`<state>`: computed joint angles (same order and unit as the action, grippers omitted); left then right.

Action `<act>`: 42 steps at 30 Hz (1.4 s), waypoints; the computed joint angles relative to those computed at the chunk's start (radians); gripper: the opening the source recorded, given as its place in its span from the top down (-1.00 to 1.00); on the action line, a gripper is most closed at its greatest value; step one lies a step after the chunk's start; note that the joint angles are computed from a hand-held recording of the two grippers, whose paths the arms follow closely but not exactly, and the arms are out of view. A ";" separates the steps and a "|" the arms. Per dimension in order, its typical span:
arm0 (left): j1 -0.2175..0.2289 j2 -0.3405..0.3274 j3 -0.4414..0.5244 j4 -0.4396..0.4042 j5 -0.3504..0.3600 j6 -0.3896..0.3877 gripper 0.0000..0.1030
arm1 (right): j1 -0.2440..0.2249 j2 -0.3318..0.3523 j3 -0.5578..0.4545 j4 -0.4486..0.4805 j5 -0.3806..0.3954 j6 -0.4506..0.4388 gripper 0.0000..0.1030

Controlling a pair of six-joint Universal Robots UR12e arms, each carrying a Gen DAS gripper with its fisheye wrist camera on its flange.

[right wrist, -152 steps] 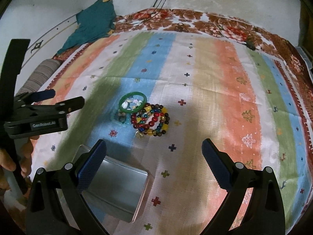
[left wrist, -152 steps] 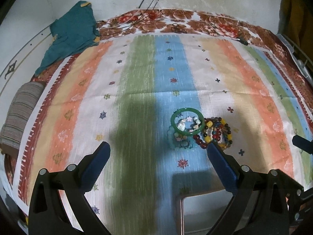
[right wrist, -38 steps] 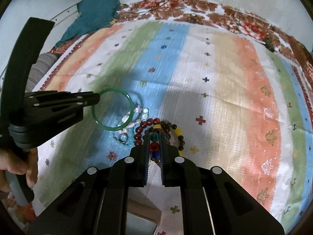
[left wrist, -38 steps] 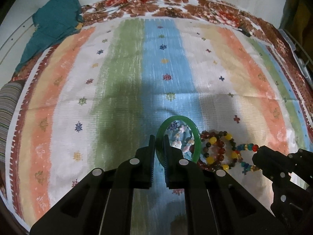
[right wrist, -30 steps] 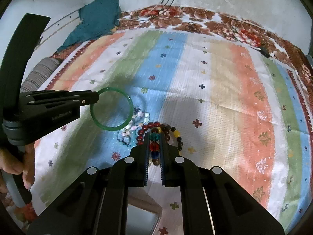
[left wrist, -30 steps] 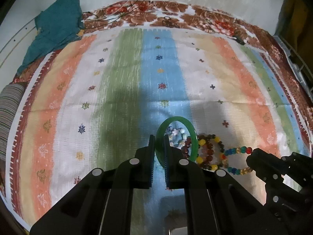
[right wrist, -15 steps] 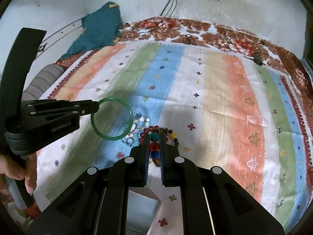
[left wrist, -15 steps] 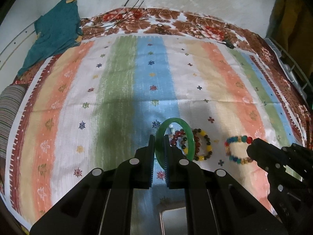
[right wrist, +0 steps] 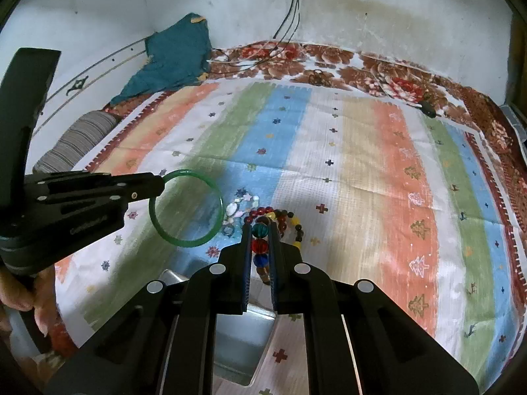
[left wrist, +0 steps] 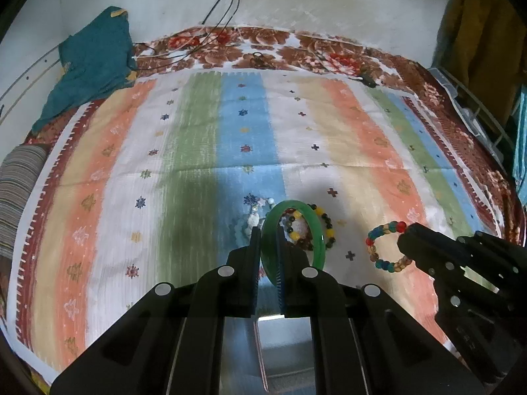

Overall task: Organize jewelry
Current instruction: 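Carry both items over the silver tin and open both tools to drop them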

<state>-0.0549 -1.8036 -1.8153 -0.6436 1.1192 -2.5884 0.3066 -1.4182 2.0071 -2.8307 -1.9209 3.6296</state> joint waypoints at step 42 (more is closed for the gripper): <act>0.073 0.126 -0.134 -0.097 -0.040 0.122 0.45 | 0.061 -0.042 0.058 0.040 0.003 0.077 0.36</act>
